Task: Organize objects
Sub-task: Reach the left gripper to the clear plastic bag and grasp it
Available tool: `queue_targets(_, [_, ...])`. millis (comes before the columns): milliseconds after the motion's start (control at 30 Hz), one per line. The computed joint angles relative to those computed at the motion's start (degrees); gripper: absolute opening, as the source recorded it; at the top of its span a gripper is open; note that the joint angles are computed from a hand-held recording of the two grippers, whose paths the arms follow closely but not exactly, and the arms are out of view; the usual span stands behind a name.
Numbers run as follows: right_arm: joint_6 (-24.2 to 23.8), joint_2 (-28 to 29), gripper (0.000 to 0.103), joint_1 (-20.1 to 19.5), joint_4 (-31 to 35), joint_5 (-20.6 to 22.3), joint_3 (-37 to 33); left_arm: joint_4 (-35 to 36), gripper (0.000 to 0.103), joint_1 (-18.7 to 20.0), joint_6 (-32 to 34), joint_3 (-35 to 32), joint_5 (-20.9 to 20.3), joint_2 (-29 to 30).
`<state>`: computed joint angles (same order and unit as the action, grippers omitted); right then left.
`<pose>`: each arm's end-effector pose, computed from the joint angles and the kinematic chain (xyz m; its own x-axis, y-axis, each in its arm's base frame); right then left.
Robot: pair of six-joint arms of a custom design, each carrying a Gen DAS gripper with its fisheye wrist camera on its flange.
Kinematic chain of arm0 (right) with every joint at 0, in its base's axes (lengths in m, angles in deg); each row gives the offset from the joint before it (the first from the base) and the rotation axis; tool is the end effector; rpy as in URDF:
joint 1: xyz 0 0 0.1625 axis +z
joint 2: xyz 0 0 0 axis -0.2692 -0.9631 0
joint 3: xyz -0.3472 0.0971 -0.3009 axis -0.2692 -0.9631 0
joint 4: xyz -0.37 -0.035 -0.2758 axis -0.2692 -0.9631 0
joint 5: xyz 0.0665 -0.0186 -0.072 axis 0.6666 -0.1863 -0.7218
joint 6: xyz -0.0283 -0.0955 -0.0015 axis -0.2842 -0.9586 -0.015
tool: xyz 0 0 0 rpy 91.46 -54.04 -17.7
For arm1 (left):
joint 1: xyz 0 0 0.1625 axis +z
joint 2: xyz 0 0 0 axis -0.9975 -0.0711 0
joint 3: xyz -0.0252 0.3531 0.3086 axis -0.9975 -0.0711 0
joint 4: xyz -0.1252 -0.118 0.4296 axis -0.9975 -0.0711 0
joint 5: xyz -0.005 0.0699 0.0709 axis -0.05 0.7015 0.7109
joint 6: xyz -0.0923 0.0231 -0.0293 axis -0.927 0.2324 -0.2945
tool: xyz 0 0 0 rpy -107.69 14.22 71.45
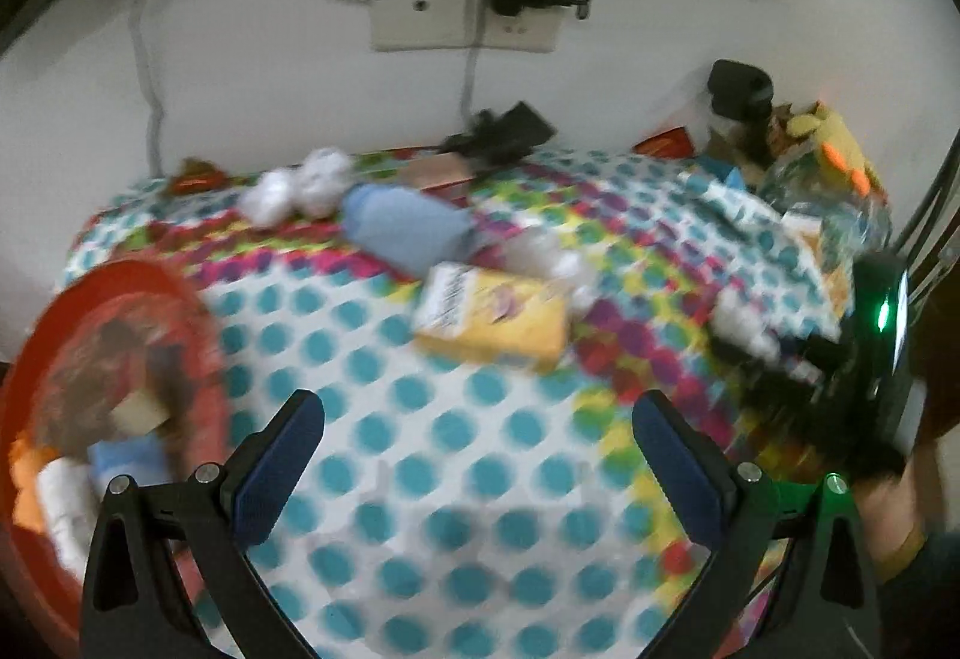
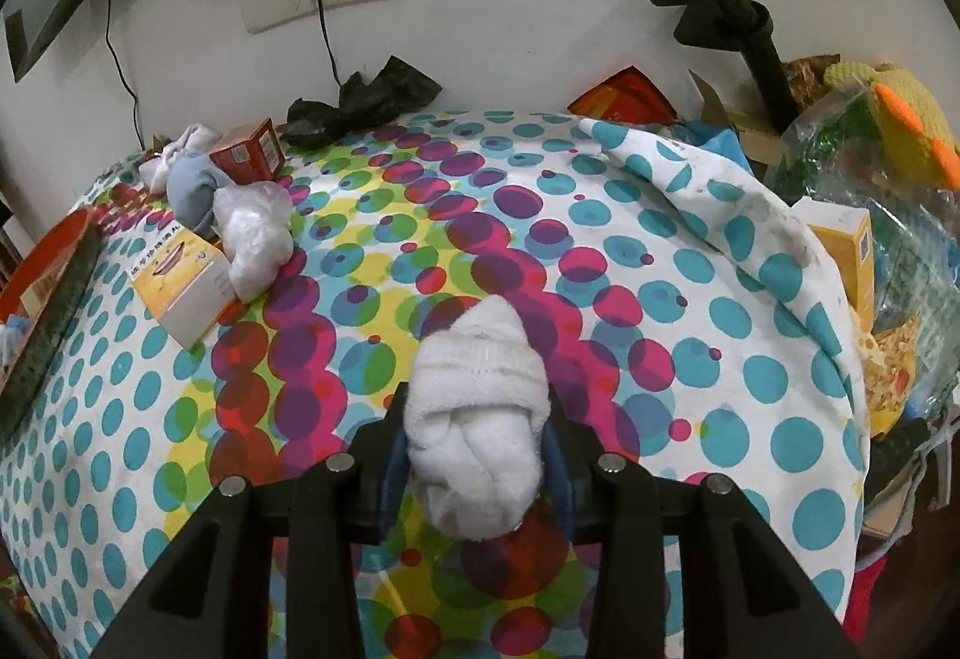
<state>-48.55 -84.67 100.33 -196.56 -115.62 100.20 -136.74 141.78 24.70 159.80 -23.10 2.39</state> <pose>0.0247 -0.7333 0.1465 -0.7287 -0.1163 0.6748 -0.4956 0.7697 -0.4024 -0.2386 -0.7085 0.0448 -0.7625 0.1955 -0.6167 0.4971 0.7871 -0.3652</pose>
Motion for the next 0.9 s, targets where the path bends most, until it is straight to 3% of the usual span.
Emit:
queue_targets(433, [0.64, 0.17, 0.041, 0.08, 0.12, 0.31, -0.02, 22.16, 0.102, 3.12, -8.51, -24.61, -4.3, 13.2])
queue_targets(567, [1.61, -0.35, 0.041, -0.32, 1.02, 1.67, 0.12, 27.88, 0.101, 3.72, -11.0, -29.79, -2.87, 16.05])
queue_targets(667, [2.38, -0.72, 0.041, -0.58, 1.62, 2.67, 0.26, 28.52, 0.096, 4.07, -11.03, -31.58, -3.12, 17.15])
queue_targets(733, [2.71, -0.88, 0.041, -0.67, 1.9, 3.06, 0.29, 29.02, 0.083, 4.17, -11.09, -32.12, -3.38, 17.43])
queue_targets(900, [2.87, -0.74, 0.041, -0.54, 1.81, 2.88, 0.2, 31.47, 0.068, 3.97, -10.06, -33.6, -2.18, 18.85])
